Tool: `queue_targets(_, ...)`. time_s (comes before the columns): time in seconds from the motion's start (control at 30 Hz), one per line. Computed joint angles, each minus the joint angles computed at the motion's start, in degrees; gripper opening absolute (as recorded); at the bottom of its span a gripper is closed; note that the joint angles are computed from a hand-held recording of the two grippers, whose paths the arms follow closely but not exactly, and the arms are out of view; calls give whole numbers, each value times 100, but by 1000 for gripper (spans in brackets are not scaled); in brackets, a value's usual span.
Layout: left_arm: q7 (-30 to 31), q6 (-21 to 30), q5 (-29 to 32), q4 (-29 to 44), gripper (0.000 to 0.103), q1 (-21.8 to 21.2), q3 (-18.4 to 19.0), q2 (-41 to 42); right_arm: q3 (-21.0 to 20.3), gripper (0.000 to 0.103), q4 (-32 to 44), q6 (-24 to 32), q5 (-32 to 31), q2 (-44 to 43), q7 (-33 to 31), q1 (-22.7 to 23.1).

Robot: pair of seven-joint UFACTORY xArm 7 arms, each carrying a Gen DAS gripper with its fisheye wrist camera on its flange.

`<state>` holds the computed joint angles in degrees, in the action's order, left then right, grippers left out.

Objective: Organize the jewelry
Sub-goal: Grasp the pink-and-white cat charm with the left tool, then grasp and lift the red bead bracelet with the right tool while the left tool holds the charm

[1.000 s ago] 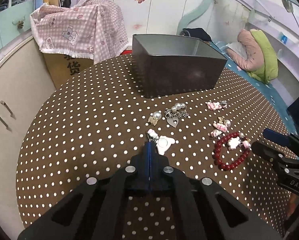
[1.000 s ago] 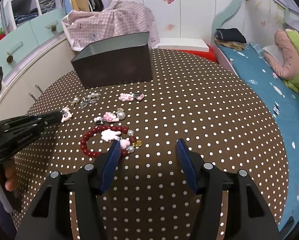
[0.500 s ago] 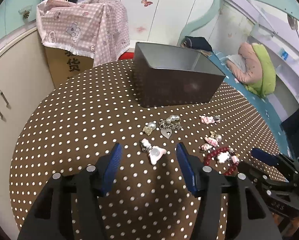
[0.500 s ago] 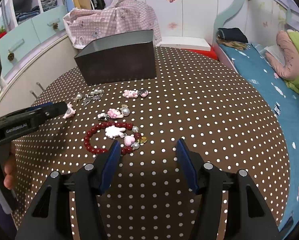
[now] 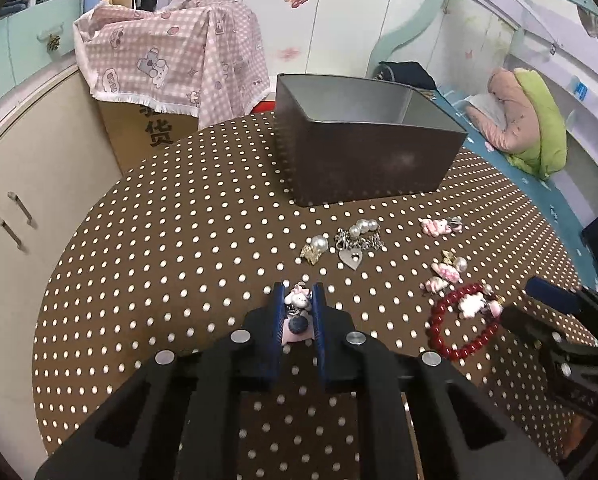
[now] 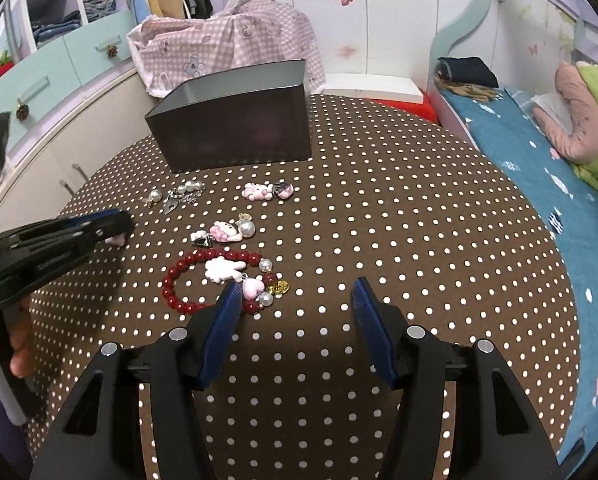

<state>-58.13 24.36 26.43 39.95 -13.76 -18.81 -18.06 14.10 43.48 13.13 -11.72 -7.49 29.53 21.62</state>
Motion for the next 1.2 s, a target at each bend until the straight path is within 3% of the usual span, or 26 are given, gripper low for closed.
queue_targets(0.13,111,-97,-213,-213,12,-95,67,-285,48,56,173,39,25,91,-153,117)
queue_targets(0.37,336,-177,-556,-381,12,-104,50,-550,19,40,471,119,819,333,-1091,583)
queue_targets(0.53,492,-174,-772,-518,12,-128,23,-771,75,32,821,272,1030,698,-1347,707)
queue_targets(0.63,603,-181,-919,-606,12,-168,26,-869,55,30,957,378,678,803,-1094,725)
queue_targets(0.73,699,-221,-1040,-645,12,-191,27,-887,15,17,1016,443,296,843,-840,726)
queue_targets(0.93,797,-285,-1194,-644,12,-221,-21,-907,8,8,930,352,514,794,-1085,709)
queue_targets(1.2,1140,-444,-1525,-588,12,-410,195,-971,-146,8,648,22,2289,253,-2271,755)
